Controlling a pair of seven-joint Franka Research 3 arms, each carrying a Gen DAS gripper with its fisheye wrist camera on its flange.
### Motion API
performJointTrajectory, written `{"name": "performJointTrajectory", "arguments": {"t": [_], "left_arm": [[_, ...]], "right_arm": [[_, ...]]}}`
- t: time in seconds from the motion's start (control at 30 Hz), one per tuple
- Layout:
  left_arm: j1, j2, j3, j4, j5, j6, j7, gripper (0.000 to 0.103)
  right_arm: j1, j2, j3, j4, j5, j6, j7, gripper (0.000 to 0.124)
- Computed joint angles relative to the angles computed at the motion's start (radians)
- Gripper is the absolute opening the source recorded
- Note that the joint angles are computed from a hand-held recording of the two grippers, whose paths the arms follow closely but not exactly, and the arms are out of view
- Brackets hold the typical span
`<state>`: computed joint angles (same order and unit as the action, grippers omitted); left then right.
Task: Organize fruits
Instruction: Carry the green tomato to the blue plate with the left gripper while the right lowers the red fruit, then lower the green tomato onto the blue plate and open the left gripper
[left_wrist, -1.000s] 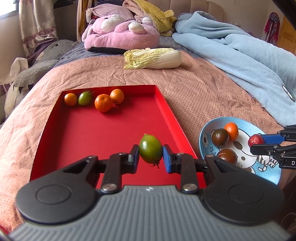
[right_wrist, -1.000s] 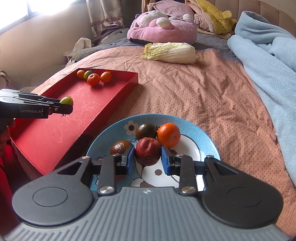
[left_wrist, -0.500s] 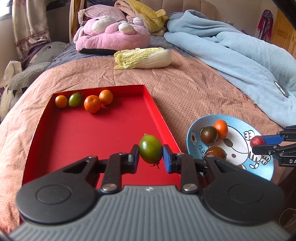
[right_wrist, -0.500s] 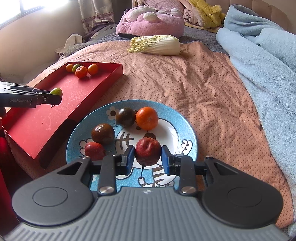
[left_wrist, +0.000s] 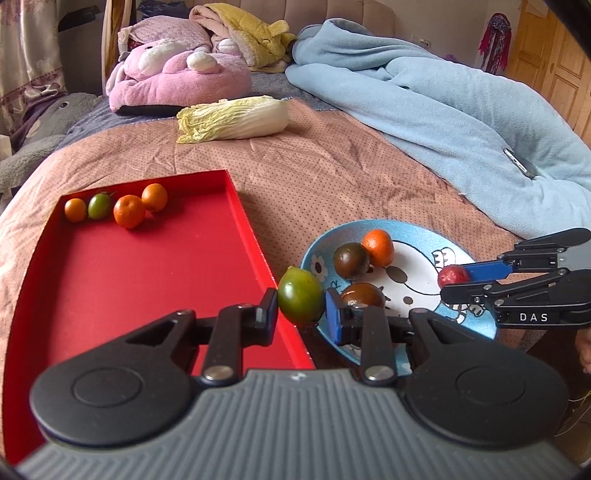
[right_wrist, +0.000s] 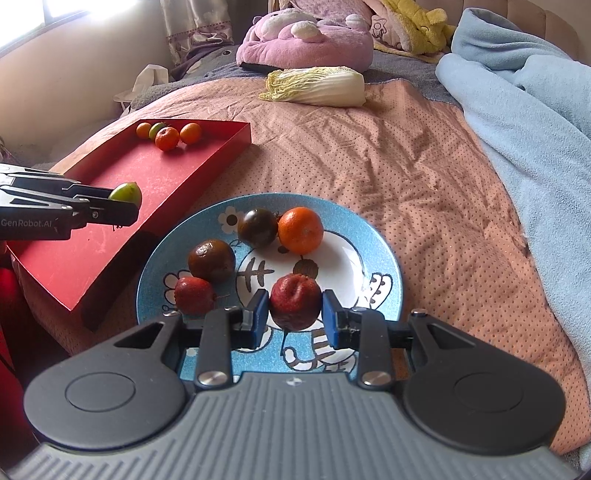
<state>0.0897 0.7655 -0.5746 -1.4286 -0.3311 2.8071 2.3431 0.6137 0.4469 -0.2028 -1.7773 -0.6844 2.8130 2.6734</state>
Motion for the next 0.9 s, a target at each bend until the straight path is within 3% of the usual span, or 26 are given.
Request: {"name": "performJointTrajectory", "arguments": {"t": [0.9], "left_arm": [[-0.018, -0.029, -0.036, -0.084, -0.047, -0.063, 0.159, 0.031]], "right_arm": [[0.0, -0.014, -0.016, -0.044, -0.026, 0.019, 0.048, 0.036]]}}
